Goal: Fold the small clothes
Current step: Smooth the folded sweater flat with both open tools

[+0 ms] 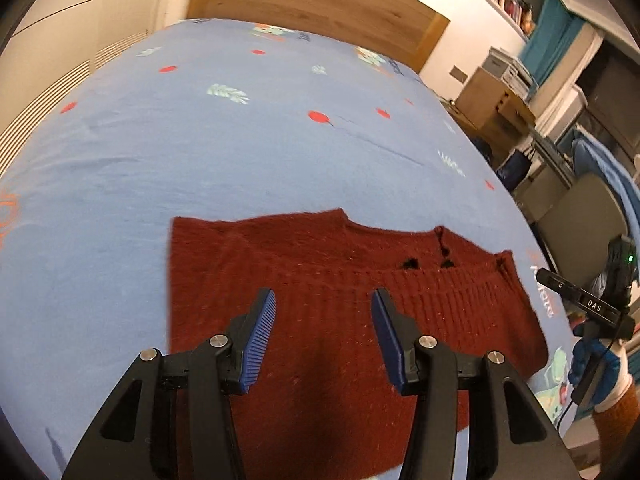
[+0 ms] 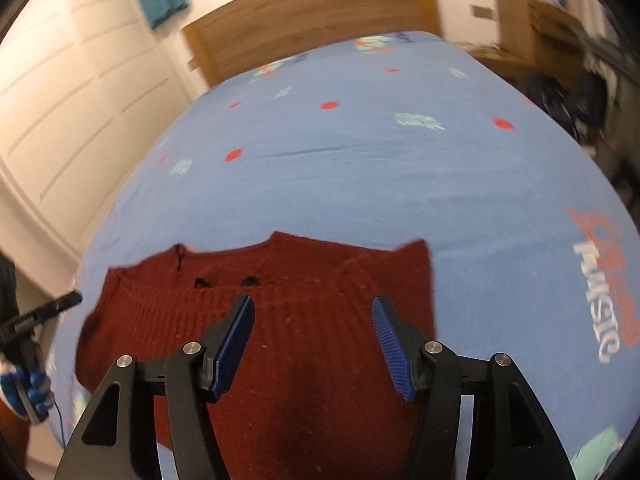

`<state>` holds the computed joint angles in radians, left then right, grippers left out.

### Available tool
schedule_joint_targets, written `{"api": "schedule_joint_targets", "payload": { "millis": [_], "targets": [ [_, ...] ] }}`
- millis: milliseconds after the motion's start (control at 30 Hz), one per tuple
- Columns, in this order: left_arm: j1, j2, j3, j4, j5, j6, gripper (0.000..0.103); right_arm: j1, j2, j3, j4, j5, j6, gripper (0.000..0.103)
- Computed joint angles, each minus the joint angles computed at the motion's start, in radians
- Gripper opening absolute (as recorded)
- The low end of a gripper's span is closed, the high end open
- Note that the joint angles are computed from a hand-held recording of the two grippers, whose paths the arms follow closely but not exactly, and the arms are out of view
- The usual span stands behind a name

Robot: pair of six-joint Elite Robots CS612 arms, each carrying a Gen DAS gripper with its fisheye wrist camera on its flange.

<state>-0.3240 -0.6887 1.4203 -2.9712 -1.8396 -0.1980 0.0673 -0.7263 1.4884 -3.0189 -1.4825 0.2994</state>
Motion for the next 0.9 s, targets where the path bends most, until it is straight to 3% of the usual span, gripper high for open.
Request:
{"api": "schedule_joint_targets", "payload": {
  "millis": [167,233,333,467,633,767,900],
  "targets": [
    [-0.025,0.056,-0.052,0.025,0.099,0.032,0.044,0.023,0.059,-0.090,0.111,-0.061,-0.107,0.063],
    [-0.029,0.076,-0.071,0.054,0.139,0.032,0.044,0.025,0.086,-0.121,0.150,-0.082,-0.121,0.063],
    [-0.020,0.094,-0.078,0.052,0.140,0.022,0.044,0.019,0.111,-0.143,0.185,-0.101,-0.110,0.061],
    [-0.020,0.080,-0.062,0.023,0.150,0.012,0.044,0.009,0.111,-0.135,0.168,-0.093,-0.096,0.059],
    [-0.042,0.062,-0.048,-0.024,0.152,0.037,0.045,0.038,0.094,-0.127,0.127,-0.179,-0.112,0.061],
    [-0.070,0.066,-0.048,-0.026,0.178,0.088,0.047,0.061,0.102,-0.137,0.087,-0.137,-0.127,0.061],
    [-0.080,0.093,-0.064,0.021,0.197,0.080,0.048,0.083,0.135,-0.183,0.145,-0.127,-0.142,0.061]
  ]
}}
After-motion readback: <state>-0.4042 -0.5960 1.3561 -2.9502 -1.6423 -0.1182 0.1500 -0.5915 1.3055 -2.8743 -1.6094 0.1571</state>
